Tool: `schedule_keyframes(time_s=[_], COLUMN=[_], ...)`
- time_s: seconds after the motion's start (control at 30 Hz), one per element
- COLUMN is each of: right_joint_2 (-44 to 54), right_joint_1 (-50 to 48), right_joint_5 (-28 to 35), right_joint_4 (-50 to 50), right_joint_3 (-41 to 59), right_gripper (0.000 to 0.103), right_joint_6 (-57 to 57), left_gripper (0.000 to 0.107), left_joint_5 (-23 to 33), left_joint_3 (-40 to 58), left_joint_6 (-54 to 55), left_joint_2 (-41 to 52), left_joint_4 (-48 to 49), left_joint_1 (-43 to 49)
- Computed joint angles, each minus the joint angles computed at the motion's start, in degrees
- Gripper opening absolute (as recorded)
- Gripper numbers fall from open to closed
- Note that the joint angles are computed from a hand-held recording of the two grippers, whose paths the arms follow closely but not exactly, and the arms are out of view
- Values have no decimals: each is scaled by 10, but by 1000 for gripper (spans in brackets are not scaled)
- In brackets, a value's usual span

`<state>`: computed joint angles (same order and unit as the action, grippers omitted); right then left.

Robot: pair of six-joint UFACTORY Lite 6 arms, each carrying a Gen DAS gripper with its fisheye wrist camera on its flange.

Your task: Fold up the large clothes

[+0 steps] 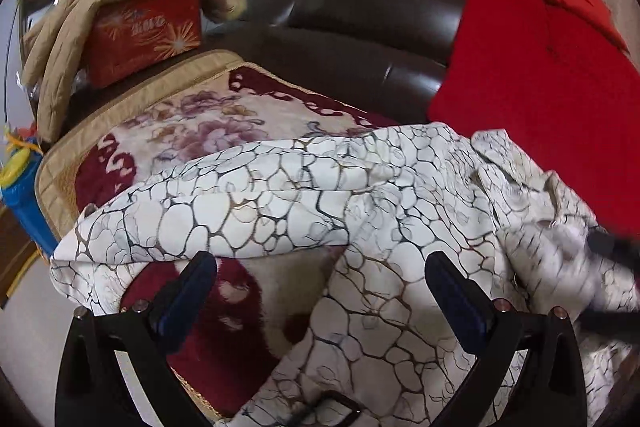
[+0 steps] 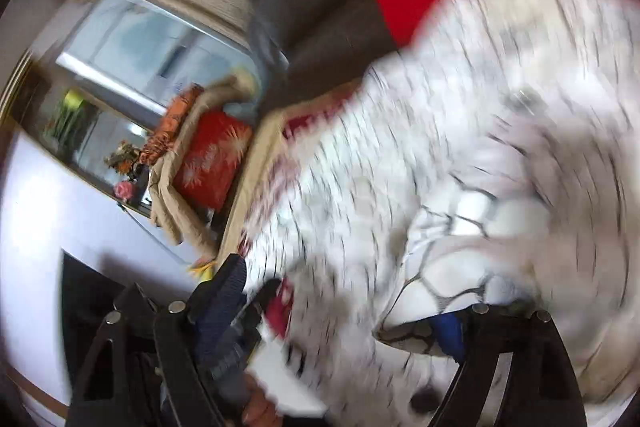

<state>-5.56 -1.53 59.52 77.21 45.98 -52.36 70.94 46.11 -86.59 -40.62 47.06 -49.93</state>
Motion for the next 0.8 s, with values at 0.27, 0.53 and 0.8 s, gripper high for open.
schedule_keyframes(time_s=[0.27, 0.53, 0.8], right_joint_2=[34, 139, 172], right_joint_1=[-310, -518, -499], right_joint_5=[244, 245, 164], right_joint_4=[-48, -86, -167], right_joint_3=[-63, 14, 66], right_gripper=[86, 53, 35], right_joint_6=[-5, -1, 13], left_gripper=[103, 103, 74], left_joint_5=[-13, -137, -235], left_joint_3=[10, 114, 193], left_joint_6=[-61, -48, 34], left_joint_2=[14, 230, 366], left_joint_4=[57, 91, -2], left_joint_1=[-108, -183, -82])
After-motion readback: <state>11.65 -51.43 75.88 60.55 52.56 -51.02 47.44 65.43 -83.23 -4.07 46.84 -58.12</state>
